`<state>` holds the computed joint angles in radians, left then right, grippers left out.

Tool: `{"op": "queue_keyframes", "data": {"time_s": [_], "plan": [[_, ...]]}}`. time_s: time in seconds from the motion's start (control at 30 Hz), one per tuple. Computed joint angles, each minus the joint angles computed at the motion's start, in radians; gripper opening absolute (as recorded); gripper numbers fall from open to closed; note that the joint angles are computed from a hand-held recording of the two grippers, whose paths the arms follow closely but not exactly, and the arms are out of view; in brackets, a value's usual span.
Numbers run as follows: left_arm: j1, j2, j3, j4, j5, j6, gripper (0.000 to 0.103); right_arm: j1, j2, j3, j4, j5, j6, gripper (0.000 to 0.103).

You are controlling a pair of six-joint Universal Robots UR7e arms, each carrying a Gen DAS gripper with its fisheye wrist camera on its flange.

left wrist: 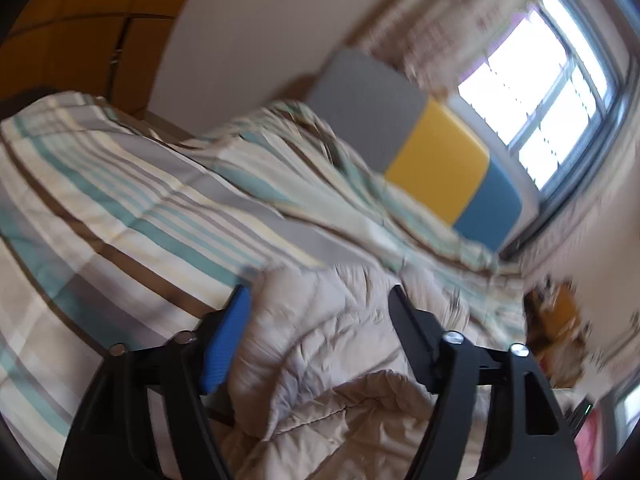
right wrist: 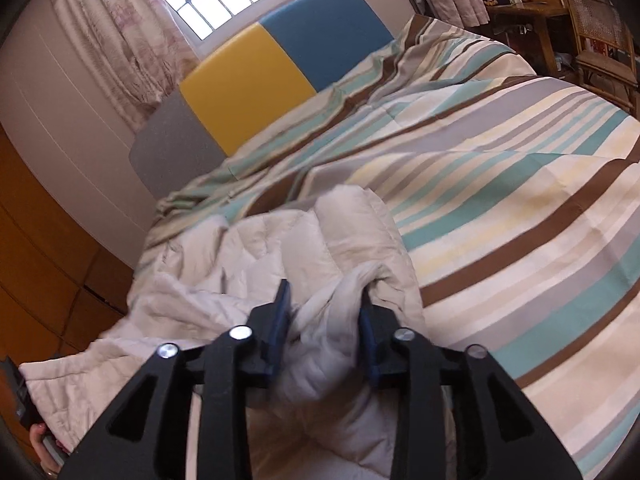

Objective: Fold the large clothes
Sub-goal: 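Lift the hem with both tools and fold it over toward the collar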

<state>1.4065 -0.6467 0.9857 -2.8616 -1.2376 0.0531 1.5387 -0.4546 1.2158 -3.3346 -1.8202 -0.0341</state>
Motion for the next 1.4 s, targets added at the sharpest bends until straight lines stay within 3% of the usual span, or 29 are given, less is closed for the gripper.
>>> {"op": "queue_keyframes", "data": {"time_s": [0.1, 0.13, 0.2, 0.3, 0.37, 0.47, 0.5, 0.57, 0.6, 0.63, 0.7, 0.73, 0.8, 0.9, 1.17, 1.4], "plan": [[0.01, -0.032, 0.057, -0.049, -0.021, 0.044, 0.08, -0.004, -0.012, 0.044, -0.141, 0.055, -0.029, 0.095], [0.013, -0.046, 0.089, -0.073, -0.034, 0.077, 0.082, -0.001, -0.015, 0.066, -0.219, 0.055, -0.065, 0.096], [0.025, -0.079, 0.17, -0.136, -0.097, 0.145, 0.092, -0.002, -0.037, 0.109, -0.267, 0.064, -0.13, 0.098], [0.045, -0.118, 0.273, -0.188, -0.213, 0.206, 0.098, -0.007, -0.072, 0.163, -0.231, 0.028, -0.174, 0.101], [0.053, -0.121, 0.29, -0.151, -0.235, 0.227, 0.098, -0.017, -0.083, 0.181, -0.178, 0.005, -0.186, 0.101], [0.033, -0.085, 0.265, -0.079, -0.111, 0.283, 0.099, -0.036, -0.077, 0.159, -0.04, -0.023, -0.167, 0.101], [0.021, -0.056, 0.231, -0.054, -0.024, 0.294, 0.098, -0.042, -0.07, 0.143, 0.008, -0.024, -0.142, 0.101], [0.011, -0.008, 0.157, 0.031, 0.087, 0.279, 0.099, -0.068, -0.072, 0.126, 0.108, 0.054, -0.055, 0.097], [0.013, 0.009, 0.121, 0.089, 0.104, 0.251, 0.099, -0.084, -0.072, 0.119, 0.15, 0.104, 0.0, 0.089], [0.021, 0.024, 0.085, 0.154, 0.09, 0.198, 0.097, -0.089, -0.07, 0.117, 0.151, 0.118, 0.028, 0.078], [0.039, 0.028, 0.058, 0.236, 0.006, 0.129, 0.071, -0.09, -0.068, 0.119, 0.156, 0.15, 0.03, 0.053], [0.04, 0.025, 0.066, 0.233, 0.003, 0.126, 0.069, -0.084, -0.065, 0.115, 0.172, 0.129, 0.024, 0.049], [0.033, 0.012, 0.1, 0.214, 0.02, 0.158, 0.058, -0.063, -0.063, 0.124, 0.166, 0.07, -0.042, 0.046], [0.031, -0.033, 0.167, 0.212, 0.01, 0.18, 0.05, -0.061, -0.085, 0.17, 0.15, 0.065, -0.056, 0.043], [0.021, -0.177, 0.435, 0.106, -0.005, 0.219, 0.049, -0.087, -0.209, 0.416, 0.044, 0.126, -0.059, 0.042], [0.012, -0.294, 0.668, -0.013, -0.027, 0.204, 0.049, -0.092, -0.289, 0.602, -0.075, 0.111, -0.097, 0.041]]}}
